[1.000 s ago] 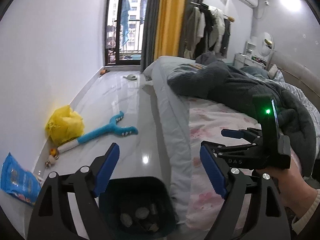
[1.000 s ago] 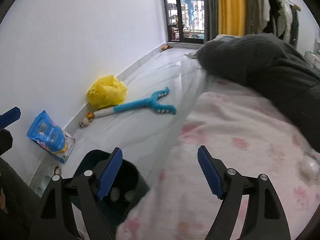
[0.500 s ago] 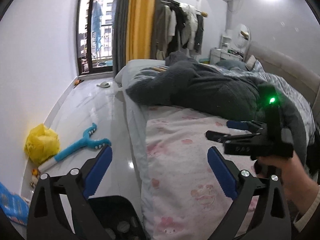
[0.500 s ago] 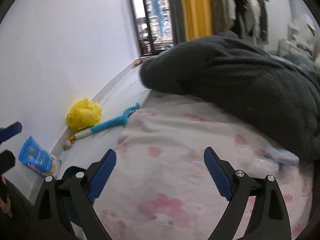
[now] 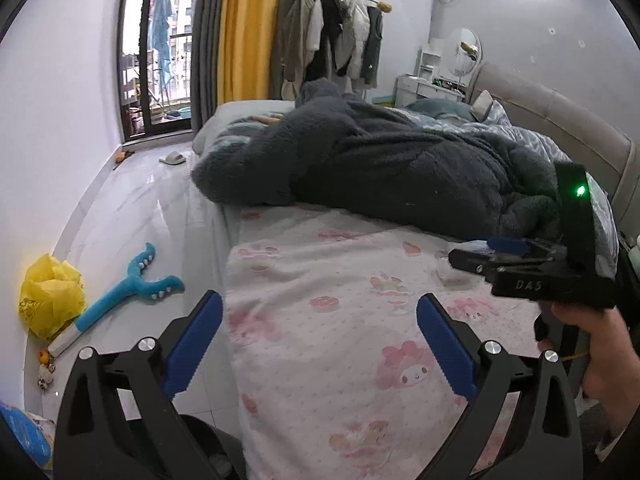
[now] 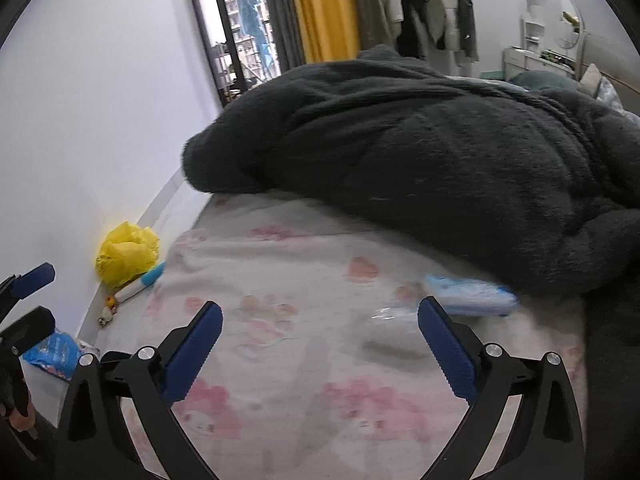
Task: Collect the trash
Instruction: 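Move both tools back over the bed toward the wipes pack and plastic bundle, then grasp the blue wet-wipes pack across its width with the right gripper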
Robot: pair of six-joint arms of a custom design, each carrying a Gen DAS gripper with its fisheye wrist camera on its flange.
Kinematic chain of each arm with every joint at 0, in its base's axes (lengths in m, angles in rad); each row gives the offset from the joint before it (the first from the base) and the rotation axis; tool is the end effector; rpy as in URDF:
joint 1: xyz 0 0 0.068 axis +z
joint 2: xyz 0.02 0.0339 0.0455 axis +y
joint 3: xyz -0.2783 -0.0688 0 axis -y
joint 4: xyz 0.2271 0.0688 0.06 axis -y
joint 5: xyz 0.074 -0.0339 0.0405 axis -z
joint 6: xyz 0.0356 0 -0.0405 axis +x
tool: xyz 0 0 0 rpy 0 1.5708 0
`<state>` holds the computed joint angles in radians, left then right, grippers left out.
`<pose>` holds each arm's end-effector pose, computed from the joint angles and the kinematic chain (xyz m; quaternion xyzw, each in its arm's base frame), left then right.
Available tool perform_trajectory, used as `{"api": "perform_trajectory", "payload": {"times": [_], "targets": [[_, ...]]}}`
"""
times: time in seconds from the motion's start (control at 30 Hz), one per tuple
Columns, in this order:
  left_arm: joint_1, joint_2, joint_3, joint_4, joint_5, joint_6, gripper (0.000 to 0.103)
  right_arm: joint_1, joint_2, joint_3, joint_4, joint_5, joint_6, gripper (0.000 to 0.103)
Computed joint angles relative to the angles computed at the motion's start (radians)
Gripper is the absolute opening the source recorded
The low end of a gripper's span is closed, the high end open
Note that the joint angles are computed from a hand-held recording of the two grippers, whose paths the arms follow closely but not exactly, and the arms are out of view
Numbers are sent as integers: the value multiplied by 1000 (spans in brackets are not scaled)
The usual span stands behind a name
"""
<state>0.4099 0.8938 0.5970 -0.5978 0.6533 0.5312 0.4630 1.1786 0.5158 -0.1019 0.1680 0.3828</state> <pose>0.1410 0.0377 0.2416 0.1604 0.8854 -0.1274 0.4173 0.1890 0.0877 0.2027 -0.0039 0.9172 0.0900 0.3881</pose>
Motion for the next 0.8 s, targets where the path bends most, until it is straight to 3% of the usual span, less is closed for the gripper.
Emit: {"api": "perform_trajectory", "payload": {"times": [0.33, 0.8], "targets": [[-252, 61, -62, 190, -136, -174, 99, -243, 15, -30, 65, -88, -88, 100], [-559, 259, -85, 410, -311, -345, 99, -391, 235, 36, 112, -192, -163, 100]]}}
